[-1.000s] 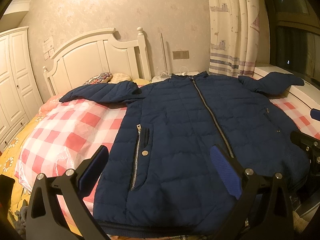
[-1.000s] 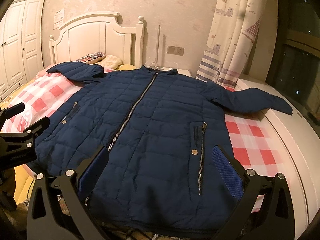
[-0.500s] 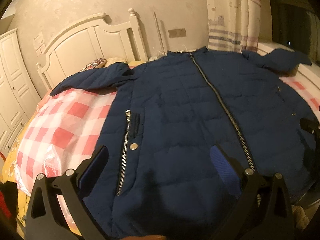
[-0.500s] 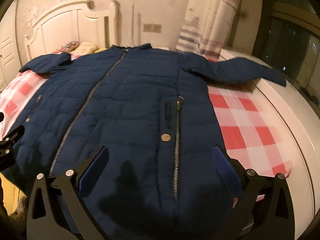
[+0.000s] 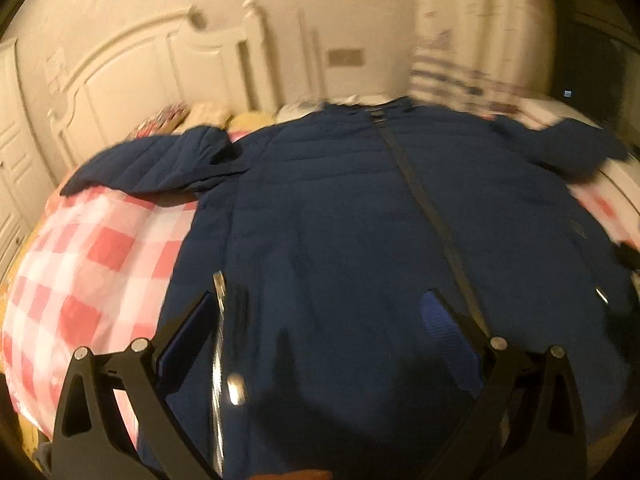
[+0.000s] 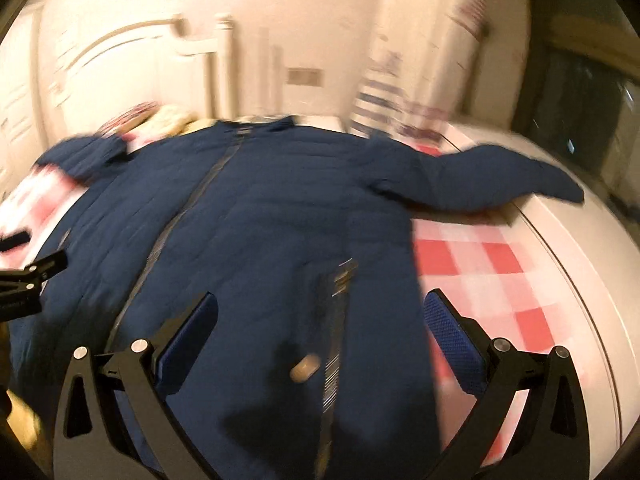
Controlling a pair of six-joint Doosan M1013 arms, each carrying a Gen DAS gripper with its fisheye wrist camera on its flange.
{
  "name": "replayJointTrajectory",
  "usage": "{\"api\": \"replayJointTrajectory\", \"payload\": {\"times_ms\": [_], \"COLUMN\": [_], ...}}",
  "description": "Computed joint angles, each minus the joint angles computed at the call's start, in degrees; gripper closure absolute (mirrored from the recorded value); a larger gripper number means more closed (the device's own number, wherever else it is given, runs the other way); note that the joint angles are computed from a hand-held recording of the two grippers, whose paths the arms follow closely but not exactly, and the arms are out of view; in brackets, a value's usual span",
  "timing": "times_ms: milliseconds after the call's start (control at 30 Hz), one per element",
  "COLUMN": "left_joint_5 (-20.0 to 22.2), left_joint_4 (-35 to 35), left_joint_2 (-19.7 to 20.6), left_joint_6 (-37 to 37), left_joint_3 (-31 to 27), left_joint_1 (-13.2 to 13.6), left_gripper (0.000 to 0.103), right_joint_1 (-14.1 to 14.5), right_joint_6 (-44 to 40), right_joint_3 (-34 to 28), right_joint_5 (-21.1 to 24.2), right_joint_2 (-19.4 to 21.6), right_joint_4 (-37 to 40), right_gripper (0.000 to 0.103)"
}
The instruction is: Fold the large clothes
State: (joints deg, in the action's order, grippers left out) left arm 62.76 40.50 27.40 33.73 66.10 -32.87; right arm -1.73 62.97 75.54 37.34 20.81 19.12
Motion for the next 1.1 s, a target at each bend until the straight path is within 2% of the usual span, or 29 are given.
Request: {"api": "replayJointTrajectory", "payload": {"times_ms": [100, 167, 233, 300, 400, 600, 667, 700, 767, 800, 833, 900, 967, 1000, 1100], "left_joint_5": [3.26, 4.95, 4.81, 1.79, 1.7, 1.97, 2.02, 2.03, 1.82, 1.72, 1.67, 1.69, 1.78, 1.78, 1.66], "left_joint_4": [-5.7, -7.43, -9.0, -9.15, -9.31, -9.93, -10.06, -10.12, -10.04, -10.02, -9.96, -9.89, -9.75, -9.75, -9.75], "left_joint_2": [4.26, 6.17, 6.78, 5.94, 5.86, 6.0, 6.02, 6.03, 5.86, 5.8, 5.7, 5.69, 5.71, 5.71, 5.69], "left_joint_6": [3.68, 4.5, 4.77, 2.97, 3.13, 3.2, 3.21, 3.24, 3.08, 3.02, 2.93, 2.93, 2.96, 2.96, 2.96], "left_joint_3": [-6.23, -8.47, -8.44, -6.24, -6.0, -6.2, -6.24, -6.26, -5.96, -5.86, -5.69, -5.67, -5.7, -5.7, -5.67], "left_joint_1": [3.81, 5.29, 6.17, 6.44, 6.51, 6.38, 6.34, 6.36, 6.33, 6.34, 6.3, 6.29, 6.27, 6.27, 6.3], "left_gripper": [0.002, 0.002, 0.002, 0.002, 0.002, 0.002, 0.002, 0.002, 0.002, 0.002, 0.002, 0.002, 0.002, 0.002, 0.002], "right_joint_1": [-1.65, -2.5, -3.48, -4.28, -5.03, -4.57, -4.51, -4.66, -4.94, -4.81, -4.63, -3.98, -2.94, -2.21, -0.26], "right_joint_6": [9.85, 18.27, 23.46, 28.11, 31.32, 42.41, 44.29, 44.52, 44.37, 44.09, 44.04, 38.39, 30.92, 23.94, 5.61], "right_joint_3": [-7.03, -11.89, -15.55, -20.64, -27.51, -44.36, -51.6, -52.88, -52.53, -49.12, -46.39, -37.25, -33.01, -30.58, -27.18], "right_joint_5": [2.49, 4.56, 5.3, 8.62, 12.91, 19.68, 24.13, 24.77, 22.84, 18.83, 15.83, 5.59, -0.08, -2.84, -5.19], "right_joint_2": [4.89, 8.26, 11.04, 14.54, 18.91, 28.53, 32.45, 33.16, 33.06, 31.26, 29.76, 24.49, 21.66, 19.91, 17.29], "right_joint_4": [-1.64, -5.64, -6.82, -8.34, -8.97, -17.95, -19.13, -18.18, -15.52, -15.35, -15.45, -11.69, -8.73, -4.43, 7.09], "right_gripper": [0.004, 0.004, 0.004, 0.004, 0.004, 0.004, 0.015, 0.032, 0.052, 0.069, 0.078, 0.08, 0.08, 0.08, 0.08]}}
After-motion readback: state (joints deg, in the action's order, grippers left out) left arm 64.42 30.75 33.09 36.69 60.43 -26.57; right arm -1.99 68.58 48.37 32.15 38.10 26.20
